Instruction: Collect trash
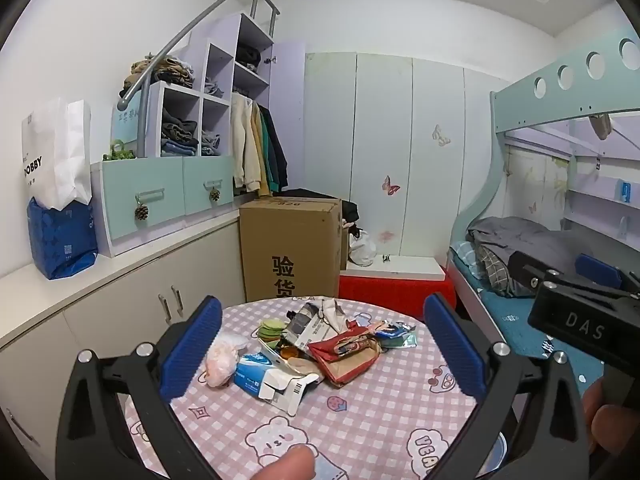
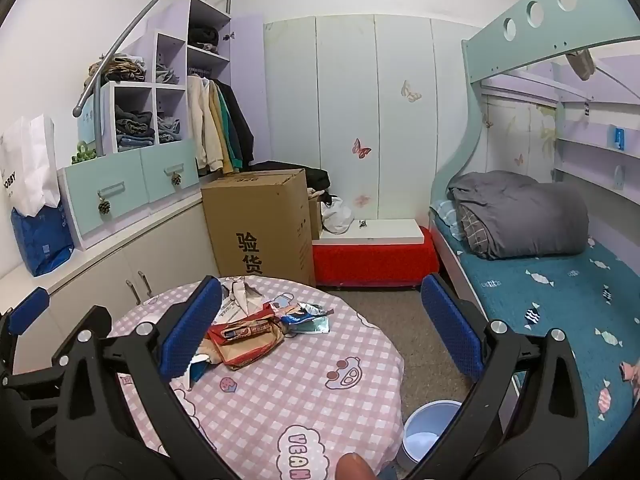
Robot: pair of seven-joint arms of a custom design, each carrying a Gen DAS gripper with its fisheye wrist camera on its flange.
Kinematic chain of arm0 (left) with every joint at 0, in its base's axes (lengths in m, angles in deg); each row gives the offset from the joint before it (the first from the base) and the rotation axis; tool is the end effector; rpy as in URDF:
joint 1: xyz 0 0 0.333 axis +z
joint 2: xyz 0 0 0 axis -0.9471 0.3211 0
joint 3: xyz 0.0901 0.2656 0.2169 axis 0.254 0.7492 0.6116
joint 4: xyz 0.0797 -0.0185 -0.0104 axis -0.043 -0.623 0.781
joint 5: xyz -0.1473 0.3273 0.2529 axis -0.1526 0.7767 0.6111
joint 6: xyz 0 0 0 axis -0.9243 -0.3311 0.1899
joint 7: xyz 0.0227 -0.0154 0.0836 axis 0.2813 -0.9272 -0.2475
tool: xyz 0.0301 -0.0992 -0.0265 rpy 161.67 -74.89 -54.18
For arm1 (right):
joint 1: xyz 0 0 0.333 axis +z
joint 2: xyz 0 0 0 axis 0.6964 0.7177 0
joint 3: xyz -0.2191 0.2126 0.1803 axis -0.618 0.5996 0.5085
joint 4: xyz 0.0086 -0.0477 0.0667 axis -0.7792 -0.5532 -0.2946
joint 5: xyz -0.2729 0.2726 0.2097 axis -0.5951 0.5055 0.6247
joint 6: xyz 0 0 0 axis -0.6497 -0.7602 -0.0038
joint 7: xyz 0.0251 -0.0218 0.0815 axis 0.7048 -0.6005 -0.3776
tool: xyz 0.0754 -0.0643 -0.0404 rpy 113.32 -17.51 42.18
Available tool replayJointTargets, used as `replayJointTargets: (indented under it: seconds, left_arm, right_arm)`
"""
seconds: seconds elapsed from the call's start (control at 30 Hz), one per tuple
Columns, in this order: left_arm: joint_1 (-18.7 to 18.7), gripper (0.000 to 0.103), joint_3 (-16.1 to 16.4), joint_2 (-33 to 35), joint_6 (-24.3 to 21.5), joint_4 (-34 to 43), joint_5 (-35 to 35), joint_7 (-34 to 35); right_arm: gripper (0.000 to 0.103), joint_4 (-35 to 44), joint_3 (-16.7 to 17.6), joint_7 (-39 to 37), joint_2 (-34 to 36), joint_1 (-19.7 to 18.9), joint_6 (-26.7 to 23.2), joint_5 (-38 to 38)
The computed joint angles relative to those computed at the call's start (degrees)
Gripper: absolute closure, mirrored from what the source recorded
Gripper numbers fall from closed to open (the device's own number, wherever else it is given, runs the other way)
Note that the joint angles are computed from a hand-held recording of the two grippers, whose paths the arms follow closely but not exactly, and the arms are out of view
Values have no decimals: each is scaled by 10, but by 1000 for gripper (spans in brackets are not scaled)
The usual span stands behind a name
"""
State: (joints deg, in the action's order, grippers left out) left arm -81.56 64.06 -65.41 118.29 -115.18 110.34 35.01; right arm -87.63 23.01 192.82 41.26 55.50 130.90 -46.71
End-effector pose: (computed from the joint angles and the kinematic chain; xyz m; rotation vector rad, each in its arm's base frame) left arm 0.4709 -0.2800 0.8873 -1.4053 1.3910 -1.0700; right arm 0.4851 0.1397 0.9075 -1.3583 1.4786 -0.9910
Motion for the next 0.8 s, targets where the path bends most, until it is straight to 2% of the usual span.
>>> replayJointTargets:
  seconds: [0.17, 0.2, 0.27, 0.4, 0.8]
  left_arm:
    - [-4, 4, -4, 16, -19, 28, -6, 13]
    - [-5, 4, -4, 15, -22, 29, -4, 12]
    - [-8, 4, -4, 17, -27, 32, -5, 13]
    - [-8, 4, 2, 10, -4, 14, -10, 3]
    - [-8, 4, 5, 17, 6, 14, -20, 14]
  right_arm:
    - [5, -8, 0, 6, -3, -3, 12, -3]
    - [5, -9, -9, 10, -4, 7, 11, -10]
    - [5, 8, -1, 3, 3, -3, 0, -1]
    - [5, 22, 0, -2, 8, -2, -15, 1]
    - [5, 9, -2, -5, 10, -4, -4, 1]
